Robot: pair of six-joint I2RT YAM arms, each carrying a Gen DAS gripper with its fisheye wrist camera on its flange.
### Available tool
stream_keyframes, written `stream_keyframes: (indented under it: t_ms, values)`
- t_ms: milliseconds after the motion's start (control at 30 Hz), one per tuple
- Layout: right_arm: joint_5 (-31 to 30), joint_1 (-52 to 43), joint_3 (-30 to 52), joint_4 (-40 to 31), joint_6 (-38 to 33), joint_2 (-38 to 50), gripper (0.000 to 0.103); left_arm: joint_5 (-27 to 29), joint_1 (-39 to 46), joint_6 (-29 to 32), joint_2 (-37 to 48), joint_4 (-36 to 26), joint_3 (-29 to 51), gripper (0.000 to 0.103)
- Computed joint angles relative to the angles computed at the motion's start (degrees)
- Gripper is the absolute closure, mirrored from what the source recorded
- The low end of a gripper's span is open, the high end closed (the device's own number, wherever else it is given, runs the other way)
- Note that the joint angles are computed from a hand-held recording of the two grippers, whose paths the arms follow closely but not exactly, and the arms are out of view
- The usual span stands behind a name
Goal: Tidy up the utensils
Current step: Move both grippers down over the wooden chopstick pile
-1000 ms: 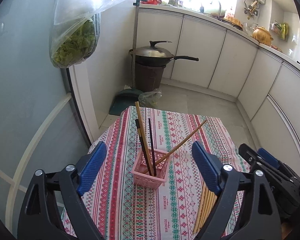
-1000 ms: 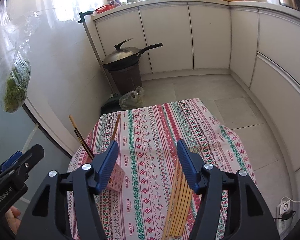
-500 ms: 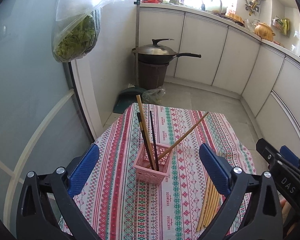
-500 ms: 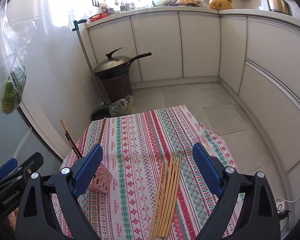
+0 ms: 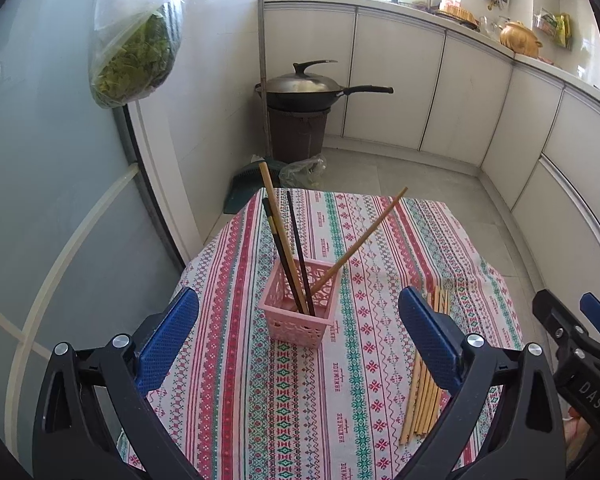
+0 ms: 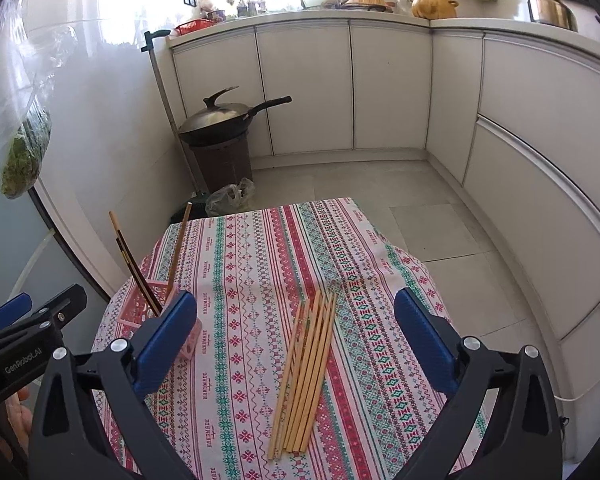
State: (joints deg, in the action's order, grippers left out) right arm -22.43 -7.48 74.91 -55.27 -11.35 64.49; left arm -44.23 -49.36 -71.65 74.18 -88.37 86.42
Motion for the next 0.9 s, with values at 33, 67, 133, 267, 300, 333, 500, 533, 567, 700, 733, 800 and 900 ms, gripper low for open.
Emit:
stream_keyframes:
  t_ms: [33,67,133,267,300,333,500,533,567,700,733,800,900]
  values:
    - [-0.5,-1.1,0.1,-0.3,-0.5,0.4,0.007,0.3,0.1,0.5,0.3,0.6,-0.3,0.007]
    - [-1.4,-2.7,0.3,-0.8,-1.4,1.0,0.007,1.1,0.4,1.6,0.7,1.9,-0.7,0.007]
    - [-3.1,-5.8,0.2,-1.6,-3.0,2.1,0.007,3.2,1.3,4.4,1.8,4.8,-1.0,0.007]
    - [-5.0,-12.3,1.9,-4.8,-6.7,7.7,0.007,8.7,3.4,10.1,4.9,11.8,-2.1,0.007]
    - [-5.1,-13.8,2.2,-5.2,-7.3,9.2,0.007,10.4,3.9,11.6,6.3,13.5,-1.9,0.007]
    - [-4.9,-15.2,2.9,-5.6,-7.7,11.1,0.007,11.6,4.2,12.7,7.7,14.7,-1.5,0.007]
    - [-4.5,-20.4,6.3,-6.2,-8.7,19.0,0.007,19.0,6.4,19.7,17.2,20.9,2.7,0.007]
    - [-4.5,-21.2,7.5,-6.7,-8.6,20.9,0.007,21.3,7.4,21.3,19.5,21.9,3.8,0.007]
    - [-4.7,-22.1,8.7,-7.5,-8.5,22.6,0.007,23.2,8.3,22.4,21.3,22.8,4.4,0.007]
    - [-7.2,-24.9,15.5,-13.5,-7.3,30.7,0.007,31.7,13.3,25.4,29.4,25.2,7.2,0.007]
    - [-7.7,-25.2,16.5,-14.6,-7.2,31.8,0.007,33.4,14.3,25.3,30.5,25.9,6.9,0.007]
    - [-8.1,-25.8,17.7,-15.1,-7.1,33.4,0.007,38.5,17.3,25.5,33.4,27.2,6.7,0.007]
    - [-6.8,-25.8,17.2,-13.2,-7.4,33.8,0.007,41.0,19.8,26.0,37.9,27.2,9.4,0.007]
